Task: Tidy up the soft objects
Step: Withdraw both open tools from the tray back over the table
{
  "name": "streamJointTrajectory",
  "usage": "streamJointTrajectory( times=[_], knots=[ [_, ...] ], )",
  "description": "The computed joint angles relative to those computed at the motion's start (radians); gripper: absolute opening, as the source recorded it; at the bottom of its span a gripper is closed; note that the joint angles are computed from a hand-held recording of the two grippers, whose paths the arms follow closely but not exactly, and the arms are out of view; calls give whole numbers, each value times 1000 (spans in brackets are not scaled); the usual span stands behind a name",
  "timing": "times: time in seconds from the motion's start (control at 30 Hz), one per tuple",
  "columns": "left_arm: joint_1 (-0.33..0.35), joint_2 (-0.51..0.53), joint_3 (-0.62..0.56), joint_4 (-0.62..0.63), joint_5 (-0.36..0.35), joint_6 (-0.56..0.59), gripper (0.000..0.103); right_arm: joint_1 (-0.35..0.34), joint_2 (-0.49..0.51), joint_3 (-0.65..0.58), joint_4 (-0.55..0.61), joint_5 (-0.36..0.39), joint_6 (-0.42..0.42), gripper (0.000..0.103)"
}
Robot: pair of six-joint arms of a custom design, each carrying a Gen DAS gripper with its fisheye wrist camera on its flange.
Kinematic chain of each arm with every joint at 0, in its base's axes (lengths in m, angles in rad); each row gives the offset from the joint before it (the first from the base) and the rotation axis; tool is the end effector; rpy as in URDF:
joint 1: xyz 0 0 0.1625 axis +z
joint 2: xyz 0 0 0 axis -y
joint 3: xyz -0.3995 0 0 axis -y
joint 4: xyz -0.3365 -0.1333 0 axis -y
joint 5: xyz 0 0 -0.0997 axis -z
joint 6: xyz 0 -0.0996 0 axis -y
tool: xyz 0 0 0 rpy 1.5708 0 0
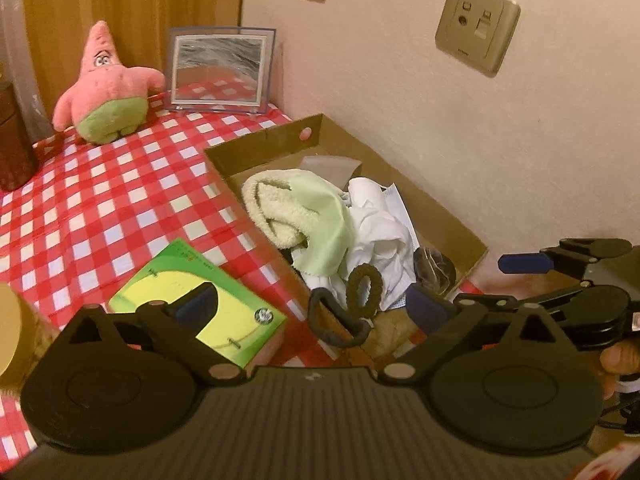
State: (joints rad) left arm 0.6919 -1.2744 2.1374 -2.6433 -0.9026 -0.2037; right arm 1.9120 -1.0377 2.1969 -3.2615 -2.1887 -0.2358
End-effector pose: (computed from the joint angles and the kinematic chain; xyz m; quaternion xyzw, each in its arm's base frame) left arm -0.2215 -0.4368 0.2332 0.2788 0.8979 -0.2527 0.2286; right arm 0.2268 -0.4127 0.1787 0.1850 -0.9039 0.2653 0.2798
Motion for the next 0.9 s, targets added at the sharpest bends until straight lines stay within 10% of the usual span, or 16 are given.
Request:
streamJointTrajectory(
  times=[0.9],
  knots=[
    [-131, -418, 167, 235, 91, -199, 102, 272, -30, 11, 60, -158, 254, 74]
  ],
)
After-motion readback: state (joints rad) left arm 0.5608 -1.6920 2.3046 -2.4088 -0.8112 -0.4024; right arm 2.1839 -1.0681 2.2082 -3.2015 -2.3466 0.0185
